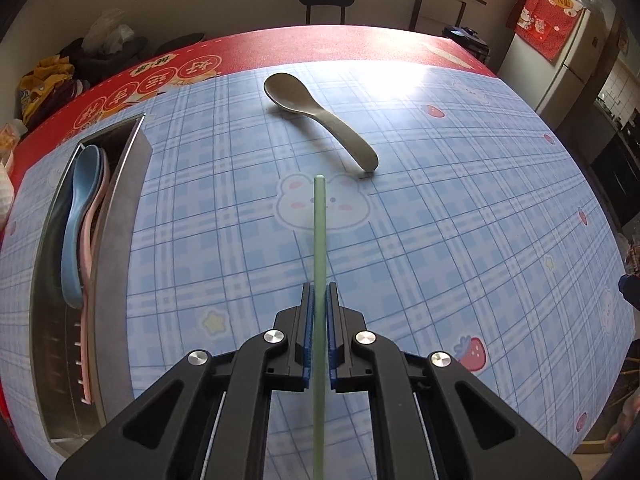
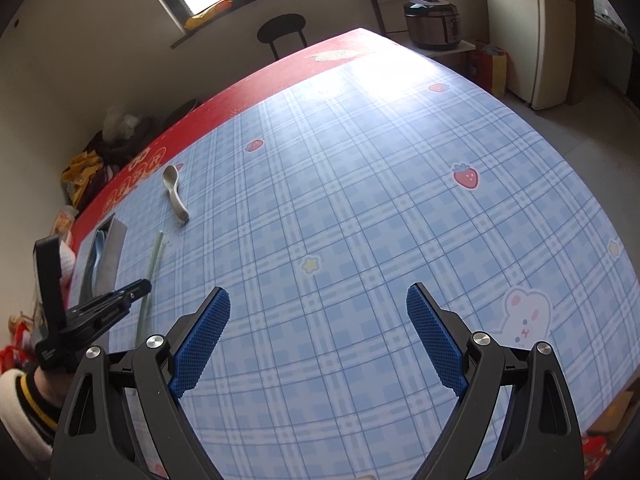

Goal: Organize utensils
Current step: 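Carry the green chopstick to the caddy with the left tool while the right tool grasps the beige spoon, then lower the green chopstick into the caddy and open the left tool while the right tool lifts the beige spoon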

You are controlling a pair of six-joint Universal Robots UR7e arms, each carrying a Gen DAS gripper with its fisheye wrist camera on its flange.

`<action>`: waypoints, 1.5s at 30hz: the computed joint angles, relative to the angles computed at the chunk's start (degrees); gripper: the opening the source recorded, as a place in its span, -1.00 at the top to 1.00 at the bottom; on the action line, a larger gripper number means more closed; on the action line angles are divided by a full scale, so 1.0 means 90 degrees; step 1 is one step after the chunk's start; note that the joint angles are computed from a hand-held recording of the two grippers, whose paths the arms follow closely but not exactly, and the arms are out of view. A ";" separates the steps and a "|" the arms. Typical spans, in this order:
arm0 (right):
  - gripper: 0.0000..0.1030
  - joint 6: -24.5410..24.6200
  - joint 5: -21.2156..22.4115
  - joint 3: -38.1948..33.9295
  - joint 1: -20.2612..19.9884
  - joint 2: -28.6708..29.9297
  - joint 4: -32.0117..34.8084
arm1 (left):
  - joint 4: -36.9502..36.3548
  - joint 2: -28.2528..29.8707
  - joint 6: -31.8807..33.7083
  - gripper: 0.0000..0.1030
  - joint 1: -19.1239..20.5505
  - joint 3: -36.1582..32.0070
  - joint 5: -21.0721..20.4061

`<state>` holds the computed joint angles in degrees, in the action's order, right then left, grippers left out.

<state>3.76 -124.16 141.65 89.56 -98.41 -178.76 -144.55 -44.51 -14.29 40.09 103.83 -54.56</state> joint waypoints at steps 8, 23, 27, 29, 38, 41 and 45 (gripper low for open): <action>-0.68 -0.0324 0.0056 -0.0378 0.0273 0.0820 -0.0105 | -0.0090 -0.1036 -0.0509 0.88 -0.0181 0.0751 0.0016; -0.25 -0.2233 0.0060 -0.3191 0.0630 0.3741 0.0333 | -0.0104 -0.2566 -0.0809 0.88 0.0018 0.1515 0.0385; -0.07 -0.2308 -0.0219 -0.4020 0.0660 0.4411 0.0655 | -0.0095 -0.2763 -0.0805 0.88 0.0129 0.1569 0.0352; -0.02 -0.2225 -0.0293 -0.4302 0.0645 0.4618 0.0831 | -0.0091 -0.2838 -0.0781 0.88 0.0198 0.1573 0.0331; 0.06 -0.1828 -0.0540 -0.4697 0.0579 0.5052 0.0978 | 0.0051 -0.3063 -0.0533 0.88 0.0468 0.1515 0.0243; 0.43 -0.1660 -0.0622 -0.4690 0.0601 0.5083 0.0857 | 0.0093 -0.3028 -0.0451 0.88 0.0552 0.1431 0.0209; 0.72 -0.1400 -0.0577 -0.4596 0.0615 0.5032 0.0858 | 0.0092 -0.2933 -0.0269 0.88 0.0643 0.1307 0.0063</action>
